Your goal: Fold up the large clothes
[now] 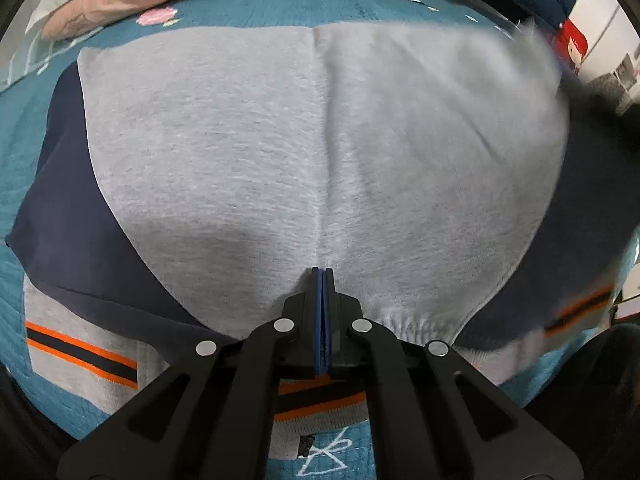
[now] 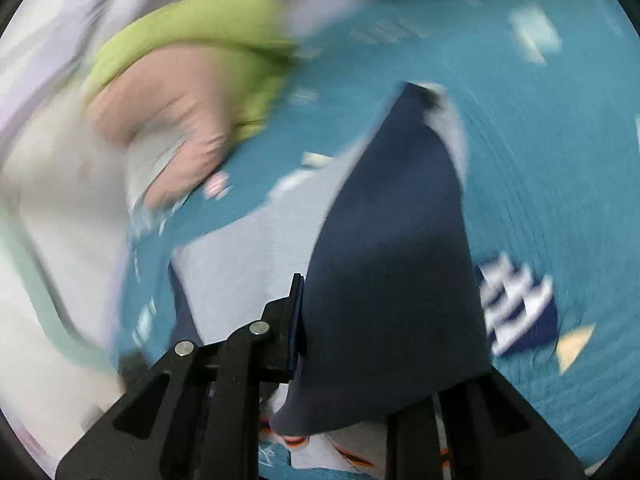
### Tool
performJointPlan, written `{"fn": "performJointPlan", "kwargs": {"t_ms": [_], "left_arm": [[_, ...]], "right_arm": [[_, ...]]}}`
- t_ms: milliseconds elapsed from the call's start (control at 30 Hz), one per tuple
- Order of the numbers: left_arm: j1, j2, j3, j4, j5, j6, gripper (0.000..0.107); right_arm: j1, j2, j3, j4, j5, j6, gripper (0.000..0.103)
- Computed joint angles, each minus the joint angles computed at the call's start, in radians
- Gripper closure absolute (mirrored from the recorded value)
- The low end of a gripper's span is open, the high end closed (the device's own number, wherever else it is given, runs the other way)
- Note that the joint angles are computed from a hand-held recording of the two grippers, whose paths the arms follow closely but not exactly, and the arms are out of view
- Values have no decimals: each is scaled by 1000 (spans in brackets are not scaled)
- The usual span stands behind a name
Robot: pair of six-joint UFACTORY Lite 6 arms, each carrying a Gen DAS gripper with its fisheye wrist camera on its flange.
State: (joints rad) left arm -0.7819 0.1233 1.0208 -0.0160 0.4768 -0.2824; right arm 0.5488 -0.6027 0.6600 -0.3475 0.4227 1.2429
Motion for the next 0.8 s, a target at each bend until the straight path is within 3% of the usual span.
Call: {"fn": "performJointPlan", "kwargs": {"t_ms": [267, 400, 500, 667, 800], "left_arm": [[26, -39, -56, -107, -49, 108, 105], [48, -34, -54, -191, -60, 182, 105], [64, -21, -41, -246, -60, 238, 105], [180, -18, 33, -472, 133, 509, 104], [351, -91, 38, -523, 282, 618, 104]], "right_arm": [[73, 161, 173, 59, -10, 65, 85], [143, 289, 338, -21, 156, 203, 85], [176, 393, 447, -37, 198, 240, 85], [230, 620, 705, -83, 335, 264, 85], [257, 810, 918, -91, 417, 257, 84]]}}
